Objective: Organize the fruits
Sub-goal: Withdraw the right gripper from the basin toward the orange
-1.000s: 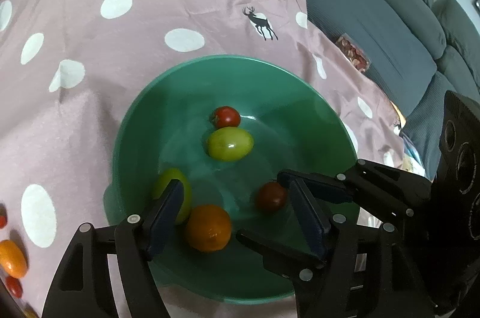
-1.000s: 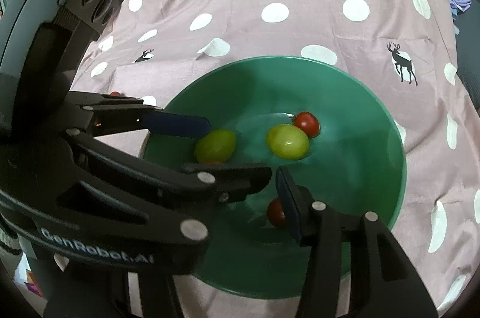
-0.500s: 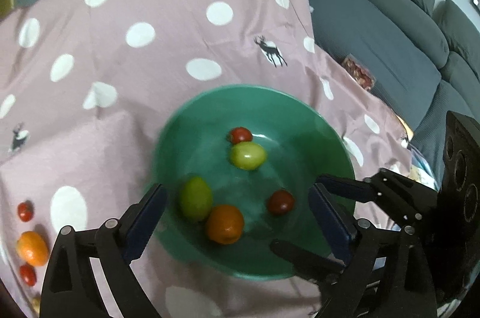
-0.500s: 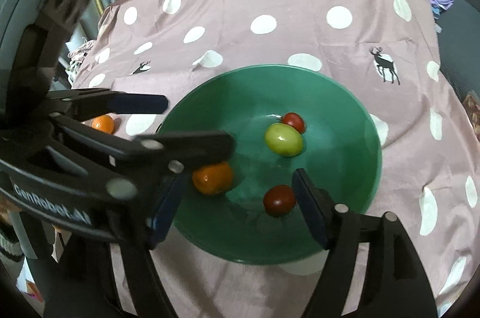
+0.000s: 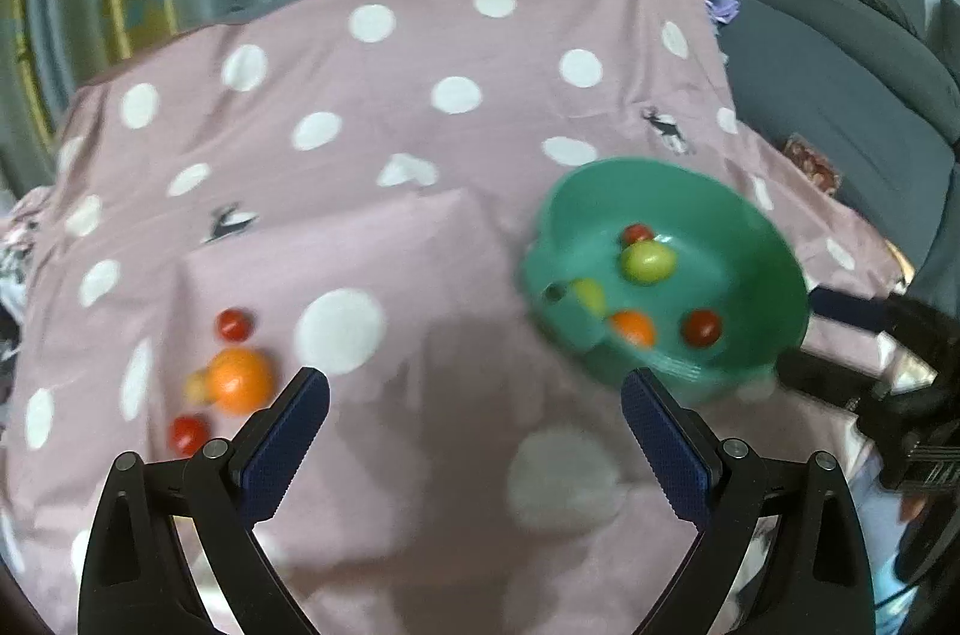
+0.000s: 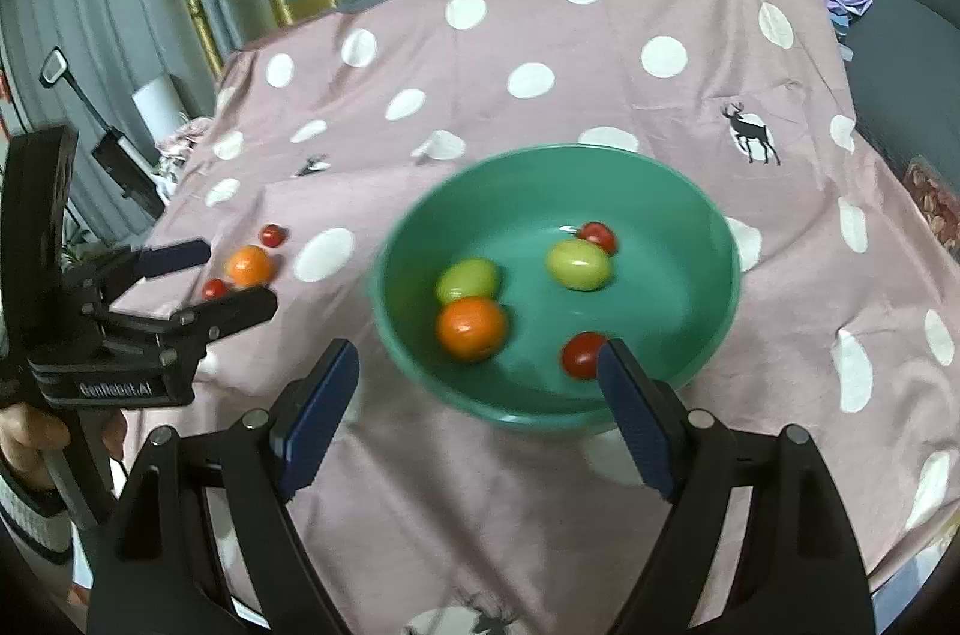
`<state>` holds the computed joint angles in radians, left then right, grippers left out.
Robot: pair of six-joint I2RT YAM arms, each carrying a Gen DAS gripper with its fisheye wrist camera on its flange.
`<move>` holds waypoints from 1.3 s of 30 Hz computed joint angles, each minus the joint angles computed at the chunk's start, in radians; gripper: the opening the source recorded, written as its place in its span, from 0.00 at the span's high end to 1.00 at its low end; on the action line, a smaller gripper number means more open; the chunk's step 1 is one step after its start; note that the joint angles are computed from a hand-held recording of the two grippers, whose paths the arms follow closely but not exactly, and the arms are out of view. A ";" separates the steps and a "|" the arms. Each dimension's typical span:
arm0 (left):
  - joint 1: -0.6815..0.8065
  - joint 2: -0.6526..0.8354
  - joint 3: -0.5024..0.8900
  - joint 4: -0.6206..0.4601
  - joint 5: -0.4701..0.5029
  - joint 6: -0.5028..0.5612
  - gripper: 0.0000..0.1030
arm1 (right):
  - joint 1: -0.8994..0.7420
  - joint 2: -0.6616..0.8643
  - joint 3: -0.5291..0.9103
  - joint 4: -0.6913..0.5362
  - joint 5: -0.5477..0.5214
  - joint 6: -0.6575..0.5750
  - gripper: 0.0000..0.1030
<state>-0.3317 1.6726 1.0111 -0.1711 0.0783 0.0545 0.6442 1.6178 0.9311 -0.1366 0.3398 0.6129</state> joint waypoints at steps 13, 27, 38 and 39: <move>0.184 -0.215 -0.226 -0.003 0.033 0.052 0.05 | 0.145 0.098 0.145 -0.051 0.021 0.011 0.20; 0.310 -0.205 -0.275 0.032 0.104 0.101 0.05 | 0.174 0.277 0.356 -0.143 -0.013 -0.017 0.20; 0.368 -0.124 -0.235 0.054 0.147 0.130 0.05 | 0.155 0.421 0.533 -0.207 -0.060 -0.066 0.20; 0.372 -0.113 -0.228 0.053 0.152 0.131 0.05 | 0.152 0.433 0.550 -0.213 -0.063 -0.072 0.20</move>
<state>0.0402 1.5592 0.7829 -0.1178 0.2307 0.1855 0.7966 2.0512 1.4810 -0.3495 0.2766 0.5409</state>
